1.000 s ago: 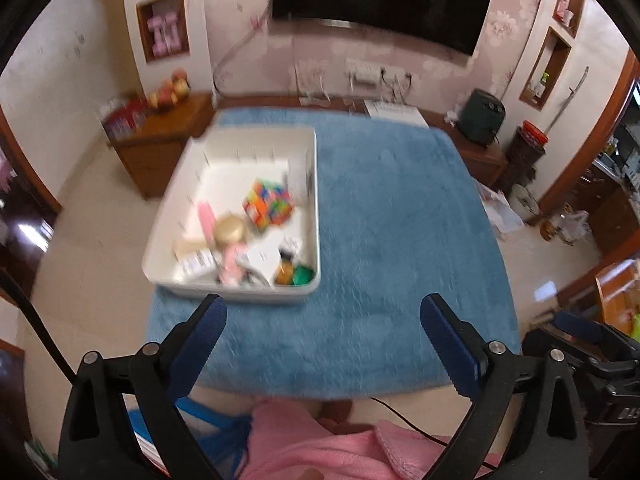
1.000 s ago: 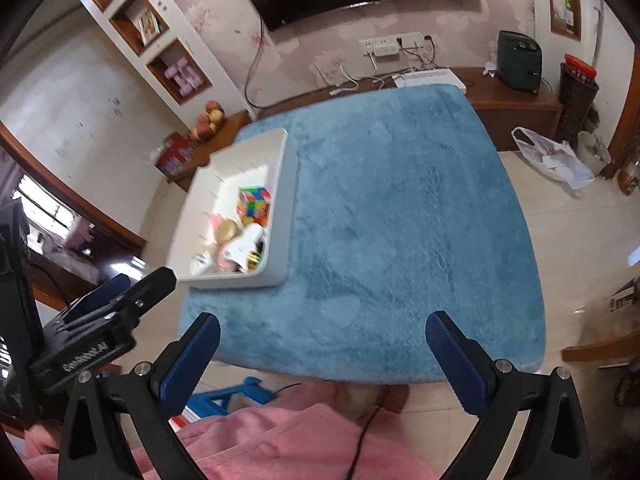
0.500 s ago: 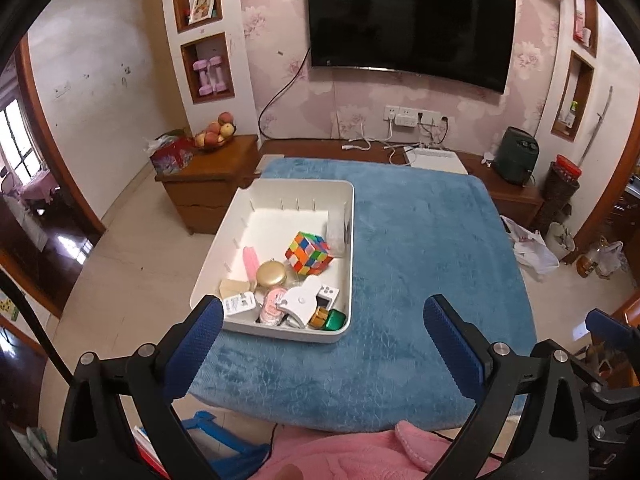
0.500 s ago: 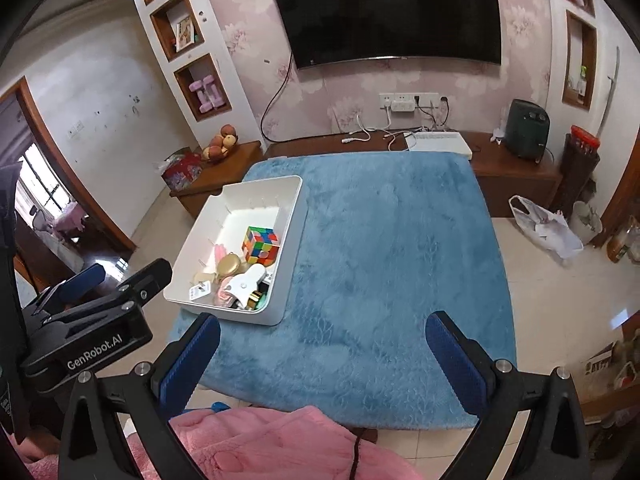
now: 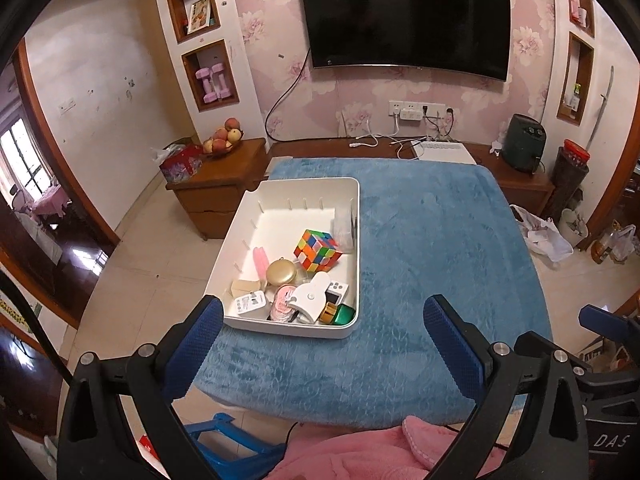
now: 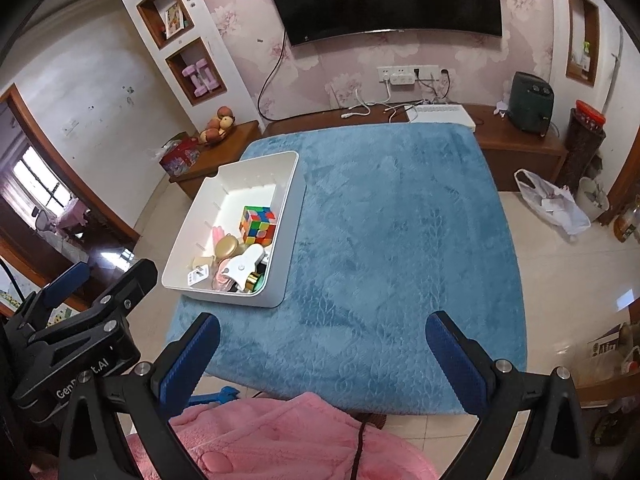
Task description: Organize rigid objects
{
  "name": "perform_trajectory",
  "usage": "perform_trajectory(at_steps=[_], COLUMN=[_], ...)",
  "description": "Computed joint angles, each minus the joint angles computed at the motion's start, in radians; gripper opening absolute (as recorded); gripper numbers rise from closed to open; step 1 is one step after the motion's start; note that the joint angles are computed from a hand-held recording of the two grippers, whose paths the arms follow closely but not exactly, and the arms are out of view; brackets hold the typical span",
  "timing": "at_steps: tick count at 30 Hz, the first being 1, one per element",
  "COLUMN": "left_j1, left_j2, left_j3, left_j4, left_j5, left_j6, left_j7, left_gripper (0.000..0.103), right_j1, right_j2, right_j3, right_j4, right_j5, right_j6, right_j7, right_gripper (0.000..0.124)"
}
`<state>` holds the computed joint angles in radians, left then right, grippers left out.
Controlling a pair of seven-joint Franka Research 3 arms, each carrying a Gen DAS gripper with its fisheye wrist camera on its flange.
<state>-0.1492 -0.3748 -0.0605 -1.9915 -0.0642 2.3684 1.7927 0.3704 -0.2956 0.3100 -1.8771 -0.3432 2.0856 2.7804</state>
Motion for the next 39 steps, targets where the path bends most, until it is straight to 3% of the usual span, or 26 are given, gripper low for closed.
perform_trajectory(at_steps=[18,39], left_j1=[-0.007,-0.008], left_j2=[-0.020,0.013], left_j3=[0.018,-0.008], left_j4=[-0.003,0.021], left_j5=[-0.042,-0.030], left_j6=[-0.087,-0.057], left_j7=[0.047,0.030], left_gripper=[0.100,0.100], right_j1=[0.021,0.000], right_j2=[-0.008,-0.032], right_j3=[0.001,-0.002], right_j4=[-0.005,-0.031], right_j5=[0.062,0.066], right_j6=[-0.041,-0.031], right_j7=[0.000,0.000], right_gripper=[0.103,0.103])
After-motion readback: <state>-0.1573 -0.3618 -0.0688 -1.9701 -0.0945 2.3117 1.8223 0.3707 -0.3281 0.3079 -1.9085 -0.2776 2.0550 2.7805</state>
